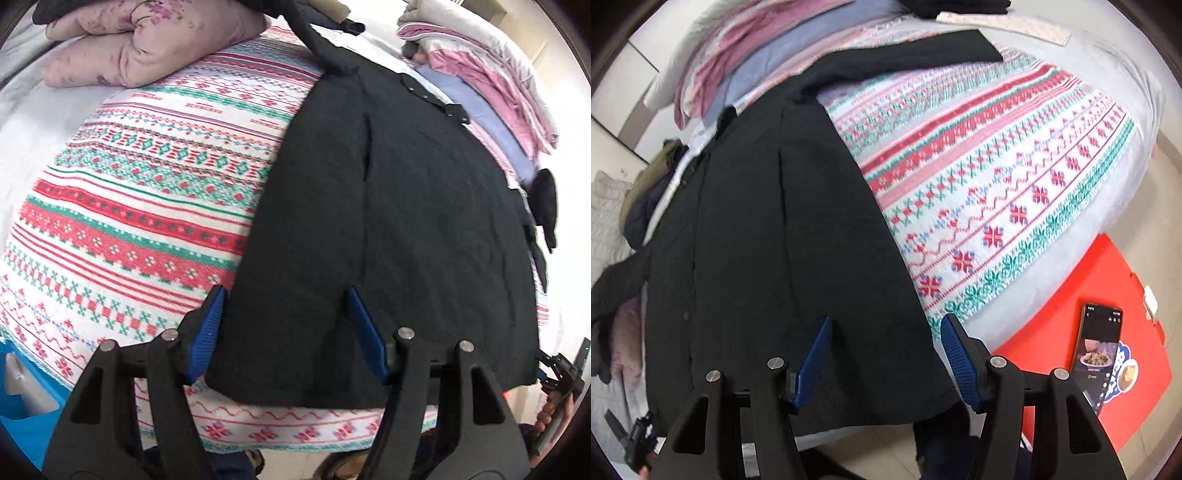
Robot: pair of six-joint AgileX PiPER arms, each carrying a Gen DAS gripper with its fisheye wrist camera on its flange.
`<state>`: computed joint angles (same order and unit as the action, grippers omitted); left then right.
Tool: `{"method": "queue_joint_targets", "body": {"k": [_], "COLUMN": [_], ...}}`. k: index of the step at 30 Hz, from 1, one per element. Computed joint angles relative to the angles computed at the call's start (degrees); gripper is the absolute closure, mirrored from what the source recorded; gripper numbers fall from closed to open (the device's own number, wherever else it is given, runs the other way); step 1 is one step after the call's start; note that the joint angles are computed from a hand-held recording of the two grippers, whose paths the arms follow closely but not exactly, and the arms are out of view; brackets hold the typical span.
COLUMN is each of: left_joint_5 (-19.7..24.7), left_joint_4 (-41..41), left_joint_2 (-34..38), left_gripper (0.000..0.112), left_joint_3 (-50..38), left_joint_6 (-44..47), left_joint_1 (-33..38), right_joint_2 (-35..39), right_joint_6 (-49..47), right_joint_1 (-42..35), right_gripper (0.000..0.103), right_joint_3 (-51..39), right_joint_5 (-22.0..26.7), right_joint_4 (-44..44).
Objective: Fold large clothes
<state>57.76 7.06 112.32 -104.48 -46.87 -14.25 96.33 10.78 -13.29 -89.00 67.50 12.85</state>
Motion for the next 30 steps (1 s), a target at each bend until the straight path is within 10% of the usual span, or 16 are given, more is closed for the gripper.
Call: {"method": "queue_joint_targets", "body": {"k": [2, 4, 6, 17, 21, 25, 30], "left_joint_5": [0.90, 0.78, 1.29, 1.37, 3.63, 1.27, 3.89], "left_joint_4": [1.66, 3.05, 1.49, 10.69, 8.12, 8.52, 16.68], "left_joint_2": [0.83, 1.70, 3.17, -0.15, 1.48, -2.55, -3.06], "left_gripper": [0.045, 0.059, 0.103, 0.106, 0.095, 0.078, 0.057], "left_joint_3": [-1.46, -2.24, -4.05, -1.88, -4.18, -1.74, -6.21], "left_joint_6": [-0.85, -1.56, 0.87, -1.34, -1.69, -5.47, -12.47], "left_joint_1": [-0.34, -0.76, -1.21, -6.11, -4.59, -4.38, -6.42], "right_joint_2": [1.64, 3.75, 3.00, -4.85, 0.40, -4.94, -6.47], "right_joint_6": [0.20, -1.40, -1.73, 14.57, 17.44, 27.49, 38.84], "right_joint_1": [1.61, 2.72, 3.29, 12.57, 18.23, 18.93, 24.79], "right_gripper": [0.042, 0.067, 0.094, 0.098, 0.094, 0.077, 0.023], "right_joint_3": [-0.94, -2.48, -1.65, 3.53, -0.09, 4.00, 4.50], "right_joint_5": [0.75, 1.80, 0.58, -7.28, -2.37, -10.05, -17.94], "right_joint_4": [-2.37, -2.11, -2.87, -21.67, -30.85, -36.18, -46.73]}}
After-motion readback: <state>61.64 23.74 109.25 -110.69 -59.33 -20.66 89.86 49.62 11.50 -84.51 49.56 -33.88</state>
